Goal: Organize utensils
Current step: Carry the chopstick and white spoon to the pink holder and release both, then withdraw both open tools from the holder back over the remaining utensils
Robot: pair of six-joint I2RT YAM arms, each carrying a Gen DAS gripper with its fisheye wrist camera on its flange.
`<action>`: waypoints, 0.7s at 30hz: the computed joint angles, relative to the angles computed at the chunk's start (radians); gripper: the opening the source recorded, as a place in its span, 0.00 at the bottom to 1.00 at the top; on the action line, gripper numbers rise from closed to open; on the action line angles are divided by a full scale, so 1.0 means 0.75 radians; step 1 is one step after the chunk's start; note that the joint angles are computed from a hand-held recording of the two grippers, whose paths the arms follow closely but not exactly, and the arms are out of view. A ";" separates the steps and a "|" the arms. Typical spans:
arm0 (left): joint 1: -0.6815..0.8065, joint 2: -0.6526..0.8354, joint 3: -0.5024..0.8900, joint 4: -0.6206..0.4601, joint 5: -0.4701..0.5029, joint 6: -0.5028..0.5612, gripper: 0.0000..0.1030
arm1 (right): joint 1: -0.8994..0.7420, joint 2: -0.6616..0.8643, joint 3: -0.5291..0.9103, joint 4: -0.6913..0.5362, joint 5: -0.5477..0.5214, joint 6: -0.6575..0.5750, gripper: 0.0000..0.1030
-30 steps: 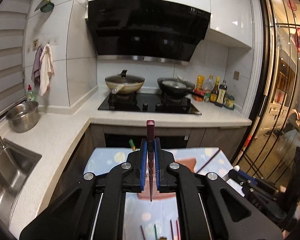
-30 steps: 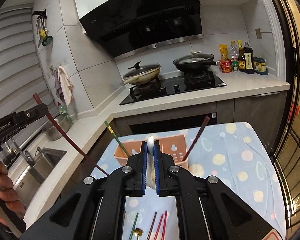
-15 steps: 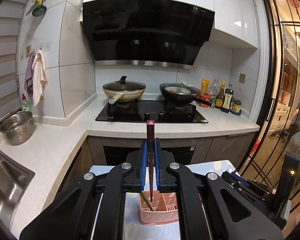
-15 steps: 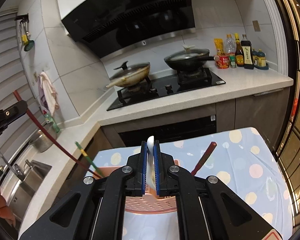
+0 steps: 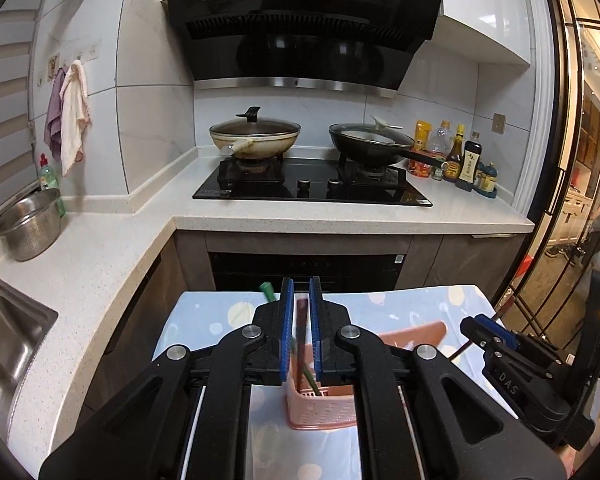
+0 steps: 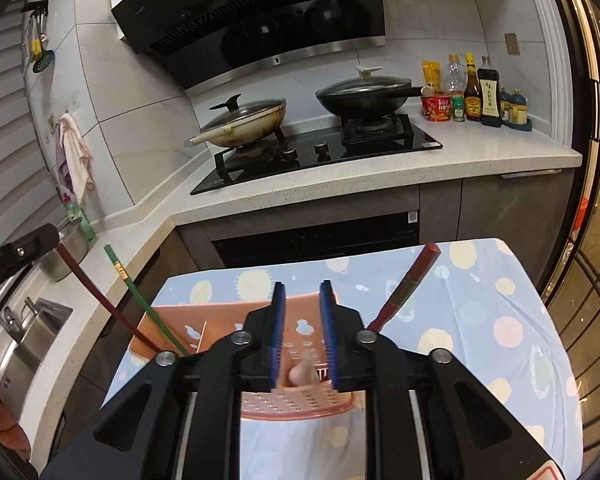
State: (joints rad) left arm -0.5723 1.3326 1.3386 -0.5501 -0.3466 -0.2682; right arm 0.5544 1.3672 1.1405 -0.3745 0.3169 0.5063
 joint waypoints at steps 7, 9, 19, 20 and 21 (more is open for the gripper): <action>-0.048 -0.139 -0.097 -0.074 -0.062 -0.055 0.40 | 0.136 -0.183 -0.078 -0.119 0.112 0.036 0.31; -0.074 -0.194 -0.138 -0.109 -0.083 -0.076 0.40 | 0.198 -0.240 -0.106 -0.174 0.156 0.061 0.31; -0.430 -0.444 -0.292 -0.443 -0.381 -0.362 0.41 | 0.757 -0.439 -0.182 -0.632 0.510 0.491 0.31; -0.481 -0.467 -0.303 -0.487 -0.409 -0.408 0.41 | 0.835 -0.438 -0.179 -0.695 0.545 0.569 0.31; -0.537 -0.483 -0.310 -0.537 -0.440 -0.464 0.41 | 0.909 -0.427 -0.172 -0.760 0.583 0.652 0.31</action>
State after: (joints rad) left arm -0.9754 0.9702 1.1057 -0.9528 -0.6768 -0.6159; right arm 1.2363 1.0472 1.0113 -0.9443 0.7540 0.9951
